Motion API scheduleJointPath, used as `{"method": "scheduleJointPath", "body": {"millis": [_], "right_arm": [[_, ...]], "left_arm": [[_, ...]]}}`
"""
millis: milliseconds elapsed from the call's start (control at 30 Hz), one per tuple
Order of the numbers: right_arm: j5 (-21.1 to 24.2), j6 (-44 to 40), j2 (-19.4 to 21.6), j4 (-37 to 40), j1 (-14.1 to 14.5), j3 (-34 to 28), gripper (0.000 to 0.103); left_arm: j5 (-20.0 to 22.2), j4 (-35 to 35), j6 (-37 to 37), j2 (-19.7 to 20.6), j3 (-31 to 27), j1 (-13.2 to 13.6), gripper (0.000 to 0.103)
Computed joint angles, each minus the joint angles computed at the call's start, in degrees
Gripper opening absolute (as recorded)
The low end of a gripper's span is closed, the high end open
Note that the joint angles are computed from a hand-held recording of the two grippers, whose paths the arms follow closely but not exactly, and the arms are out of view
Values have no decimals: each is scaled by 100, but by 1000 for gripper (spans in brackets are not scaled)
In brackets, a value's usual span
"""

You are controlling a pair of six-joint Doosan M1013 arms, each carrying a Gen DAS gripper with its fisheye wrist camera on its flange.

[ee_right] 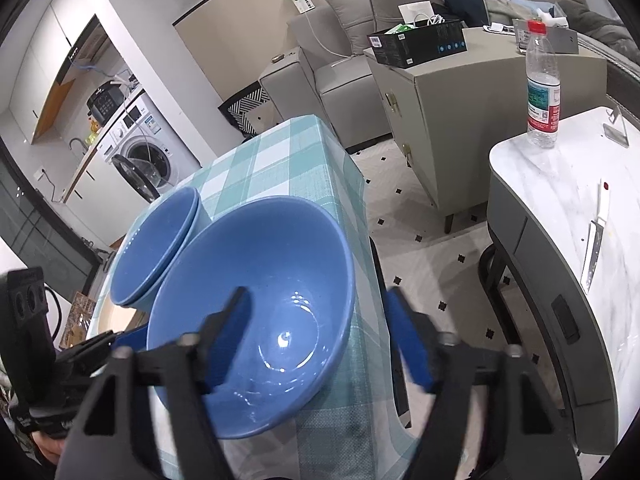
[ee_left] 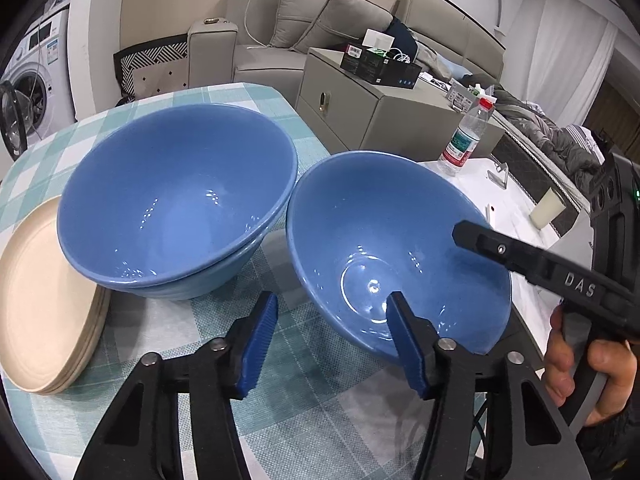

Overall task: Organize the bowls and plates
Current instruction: 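Close the left gripper on a large blue bowl rim and lift it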

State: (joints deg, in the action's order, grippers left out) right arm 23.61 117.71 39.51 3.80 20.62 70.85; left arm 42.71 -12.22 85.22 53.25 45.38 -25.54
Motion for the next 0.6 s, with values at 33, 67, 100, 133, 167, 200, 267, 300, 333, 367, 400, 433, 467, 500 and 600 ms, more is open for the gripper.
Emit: {"method": "scheduleJointPath", "body": {"millis": [33,67,100,133,167,200,267,300,333,367,400,433,467,500,600], "right_arm": [[34,25,7,-61,2,-14,60],[56,37,9,-94,5,-19,55],[76,33,10,-105,6,-24,53],[89,41,5,-128,8,-20,51],[89,59,0,-160,11,-16,50],[82,17,-7,-142,14,-8,48],[84,-97,-13,-85,18,-6,40],[95,-71,-13,-126,23,-12,39],[115,-80,-10,-134,26,-21,38],[135,-92,-8,-149,31,-28,37],[150,-85,-7,-182,35,-34,37],[135,-100,-11,-176,37,-25,35],[118,-97,-18,-191,40,-17,34],[119,-48,-24,-266,48,-14,34],[149,30,-38,-425,63,-6,32]], "left_arm": [[18,4,-12,15,-28,-3,55],[50,19,-24,35,-72,-6,54],[67,35,-28,49,-99,-12,53],[82,36,-17,57,-117,-12,51],[91,25,0,66,-134,-15,50],[111,18,5,78,-159,-17,49],[163,90,-25,109,-226,-30,46],[173,125,-39,111,-239,-35,44],[170,133,-35,101,-224,-36,43],[165,141,-31,102,-229,-40,42],[150,138,-10,98,-223,-43,41],[142,127,15,92,-214,-44,39],[156,121,38,97,-228,-45,38],[177,161,25,103,-245,-50,37],[192,241,0,100,-252,-61,35]]}}
